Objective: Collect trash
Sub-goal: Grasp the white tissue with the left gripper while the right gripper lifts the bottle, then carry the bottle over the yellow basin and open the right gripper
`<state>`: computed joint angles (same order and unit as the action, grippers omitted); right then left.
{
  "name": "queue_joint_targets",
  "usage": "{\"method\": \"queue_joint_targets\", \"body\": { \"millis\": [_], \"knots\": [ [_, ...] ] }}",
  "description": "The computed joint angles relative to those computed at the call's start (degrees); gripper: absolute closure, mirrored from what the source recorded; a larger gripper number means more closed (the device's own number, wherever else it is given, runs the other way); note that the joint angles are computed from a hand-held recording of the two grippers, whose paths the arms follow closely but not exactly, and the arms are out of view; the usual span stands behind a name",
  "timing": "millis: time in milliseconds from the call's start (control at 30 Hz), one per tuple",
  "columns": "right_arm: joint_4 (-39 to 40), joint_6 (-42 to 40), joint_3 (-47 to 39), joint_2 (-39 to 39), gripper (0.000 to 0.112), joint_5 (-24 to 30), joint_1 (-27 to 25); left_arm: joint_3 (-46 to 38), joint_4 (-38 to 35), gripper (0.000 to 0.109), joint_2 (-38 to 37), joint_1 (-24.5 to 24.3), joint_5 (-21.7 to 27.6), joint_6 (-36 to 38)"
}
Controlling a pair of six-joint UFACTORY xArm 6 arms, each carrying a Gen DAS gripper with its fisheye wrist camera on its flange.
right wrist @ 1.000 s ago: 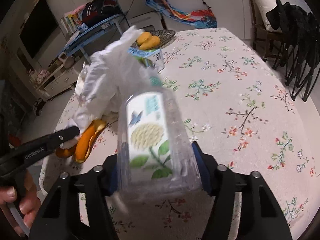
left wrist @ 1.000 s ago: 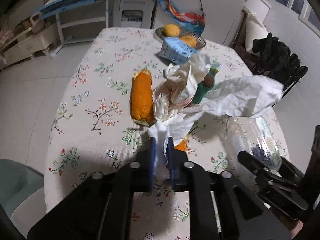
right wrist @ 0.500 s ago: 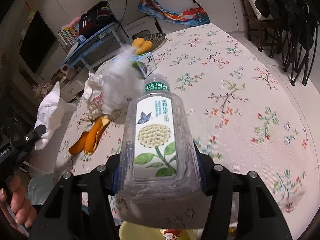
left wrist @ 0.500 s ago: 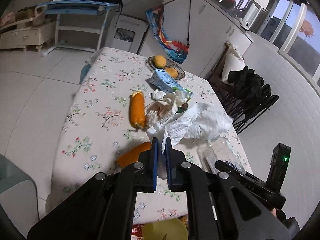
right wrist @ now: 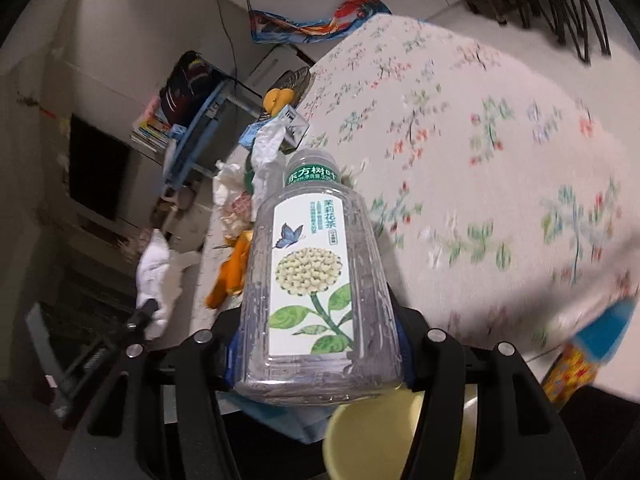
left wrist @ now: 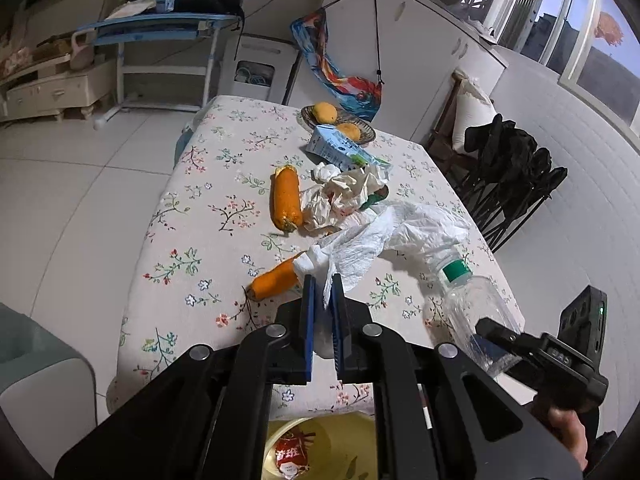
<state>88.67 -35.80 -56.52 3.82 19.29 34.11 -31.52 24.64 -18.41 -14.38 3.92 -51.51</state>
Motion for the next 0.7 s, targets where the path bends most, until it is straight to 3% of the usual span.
{"method": "queue_joint_targets", "body": {
  "millis": [300, 500, 700],
  "knots": [
    [13.7, -6.6, 4.6, -3.6, 0.056, 9.3, -1.3, 2.0, 3.2, 0.101, -2.0, -0.1, -0.5, -3.2],
    [16.7, -8.5, 7.7, -6.0, 0.056, 13.4, -1.3, 3.2, 10.1, 0.101, -4.5, 0.0, -0.6, -9.0],
    [14.2, -8.9, 7.9, -6.7, 0.056, 13.0, 0.4, 4.5, 18.6, 0.101, -7.9, -1.2, 1.9, -15.8]
  ]
}}
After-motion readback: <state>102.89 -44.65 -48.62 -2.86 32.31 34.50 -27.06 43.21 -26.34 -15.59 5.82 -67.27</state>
